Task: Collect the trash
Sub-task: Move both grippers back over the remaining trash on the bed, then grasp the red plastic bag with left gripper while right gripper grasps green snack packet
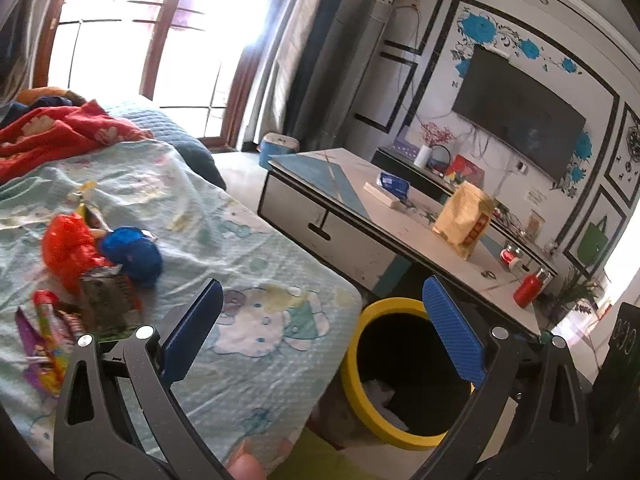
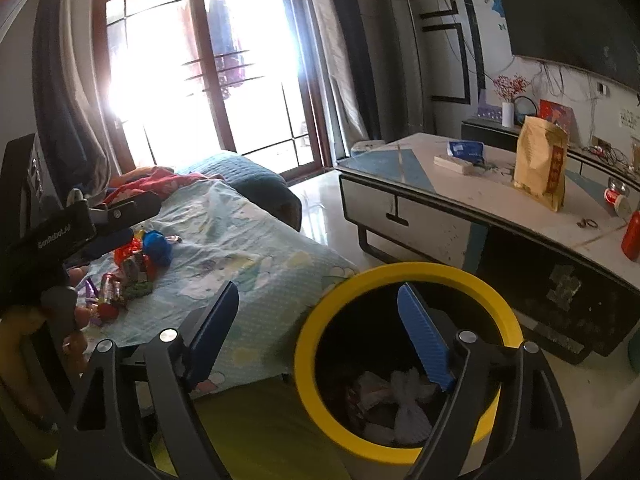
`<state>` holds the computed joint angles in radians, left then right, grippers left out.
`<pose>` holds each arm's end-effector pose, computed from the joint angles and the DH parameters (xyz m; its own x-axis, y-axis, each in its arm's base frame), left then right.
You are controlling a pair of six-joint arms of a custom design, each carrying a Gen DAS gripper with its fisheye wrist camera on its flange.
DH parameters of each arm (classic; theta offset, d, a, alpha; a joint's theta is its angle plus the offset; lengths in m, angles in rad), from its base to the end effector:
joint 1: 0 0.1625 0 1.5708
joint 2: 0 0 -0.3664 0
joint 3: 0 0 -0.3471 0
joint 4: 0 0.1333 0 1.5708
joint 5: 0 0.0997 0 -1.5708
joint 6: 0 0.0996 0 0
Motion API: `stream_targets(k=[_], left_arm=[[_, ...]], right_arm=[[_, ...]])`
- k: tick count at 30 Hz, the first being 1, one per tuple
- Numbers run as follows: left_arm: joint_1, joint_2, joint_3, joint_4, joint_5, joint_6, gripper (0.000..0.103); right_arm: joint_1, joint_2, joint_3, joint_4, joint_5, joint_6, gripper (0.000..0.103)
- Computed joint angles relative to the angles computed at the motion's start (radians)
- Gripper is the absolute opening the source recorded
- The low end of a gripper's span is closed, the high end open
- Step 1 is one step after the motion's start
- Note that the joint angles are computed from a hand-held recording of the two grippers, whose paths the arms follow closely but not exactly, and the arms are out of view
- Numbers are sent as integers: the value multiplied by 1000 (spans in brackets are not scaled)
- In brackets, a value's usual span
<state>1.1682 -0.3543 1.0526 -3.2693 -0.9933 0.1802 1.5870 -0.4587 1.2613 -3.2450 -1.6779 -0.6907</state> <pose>-0.1148 -0.7485 0.1053 -0.8975 -0.0038 -0.4409 0.3786 0.5058 -0.7751 0.1341 -0.7076 0.0877 -0.7607 -0.3593 0.5406 -0.6422 0.5379 -0.5461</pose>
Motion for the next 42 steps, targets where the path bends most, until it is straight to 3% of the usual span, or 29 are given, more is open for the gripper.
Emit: stream_targets(k=[20,42], left_arm=[[20,-113,149,-197,96,43,92],[74,-212,210,-297,173,37,92]], right_arm=[[77,58,-43,44,50,-51,82],[157,202,-231,212,83,-93,82]])
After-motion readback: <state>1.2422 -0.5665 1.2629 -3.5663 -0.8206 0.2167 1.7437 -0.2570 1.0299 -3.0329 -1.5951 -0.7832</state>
